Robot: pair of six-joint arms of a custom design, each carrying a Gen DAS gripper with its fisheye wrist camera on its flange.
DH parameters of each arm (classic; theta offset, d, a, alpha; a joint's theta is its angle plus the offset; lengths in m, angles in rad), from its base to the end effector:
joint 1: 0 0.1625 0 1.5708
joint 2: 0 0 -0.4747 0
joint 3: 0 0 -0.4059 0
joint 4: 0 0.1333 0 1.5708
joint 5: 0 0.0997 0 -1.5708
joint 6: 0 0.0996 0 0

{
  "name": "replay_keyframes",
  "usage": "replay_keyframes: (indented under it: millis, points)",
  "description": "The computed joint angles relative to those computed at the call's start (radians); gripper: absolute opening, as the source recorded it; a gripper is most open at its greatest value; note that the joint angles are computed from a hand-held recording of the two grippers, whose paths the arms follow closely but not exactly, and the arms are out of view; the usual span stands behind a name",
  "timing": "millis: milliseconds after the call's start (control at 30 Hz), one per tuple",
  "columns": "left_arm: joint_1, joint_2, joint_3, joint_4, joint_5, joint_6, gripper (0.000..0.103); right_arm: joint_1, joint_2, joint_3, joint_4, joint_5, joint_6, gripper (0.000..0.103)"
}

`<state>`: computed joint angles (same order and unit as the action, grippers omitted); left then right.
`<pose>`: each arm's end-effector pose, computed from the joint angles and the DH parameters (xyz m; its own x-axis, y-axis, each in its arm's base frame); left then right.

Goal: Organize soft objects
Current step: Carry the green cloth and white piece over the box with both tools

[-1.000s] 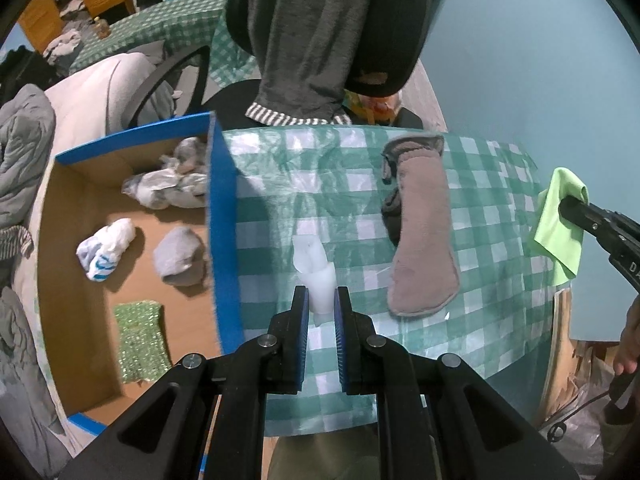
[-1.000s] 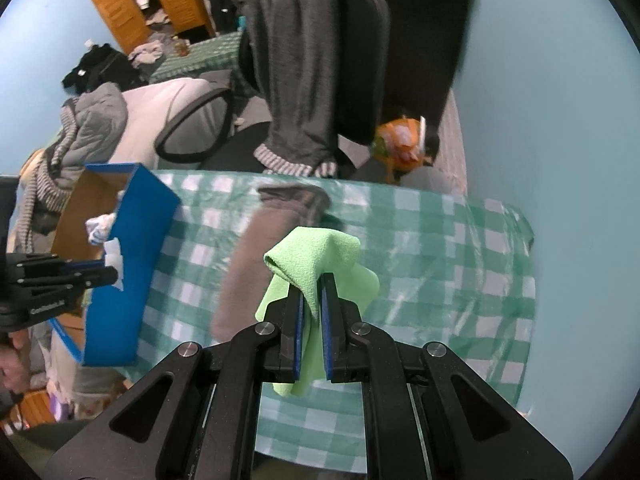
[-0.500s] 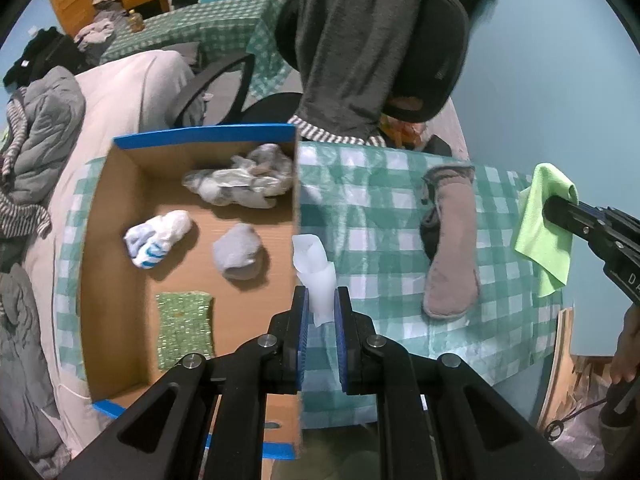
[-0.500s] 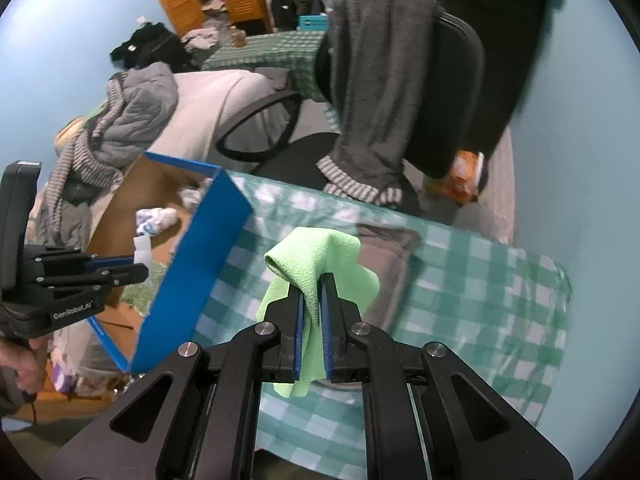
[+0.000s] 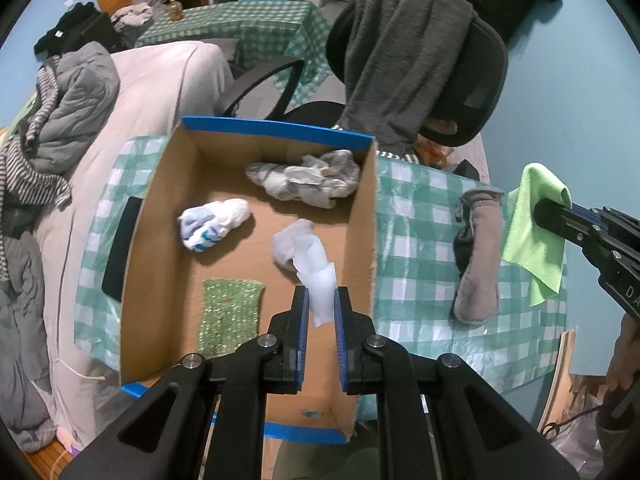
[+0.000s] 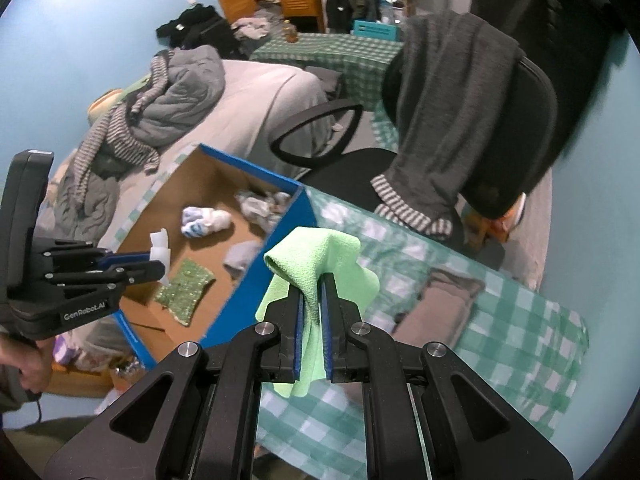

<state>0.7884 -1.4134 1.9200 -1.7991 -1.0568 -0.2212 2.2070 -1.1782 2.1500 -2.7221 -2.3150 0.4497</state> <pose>-0.2242 -0.4841 0.3236 -0.6584 0.5428 -0.5215 0.5467 0.8210 0.1643 0.3629 -0.3805 0.2116 -0.8517 0.0380 0.5226 -0.2380 0.8605 -0.4505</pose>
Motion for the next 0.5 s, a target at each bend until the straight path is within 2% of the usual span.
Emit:
replay_keyframes:
  millis: [500]
  points:
    - [0.071, -0.034, -0.037, 0.032, 0.046, -0.005, 0.012, 0.001, 0.146, -0.127, -0.021, 0.066, -0.110, 0.008]
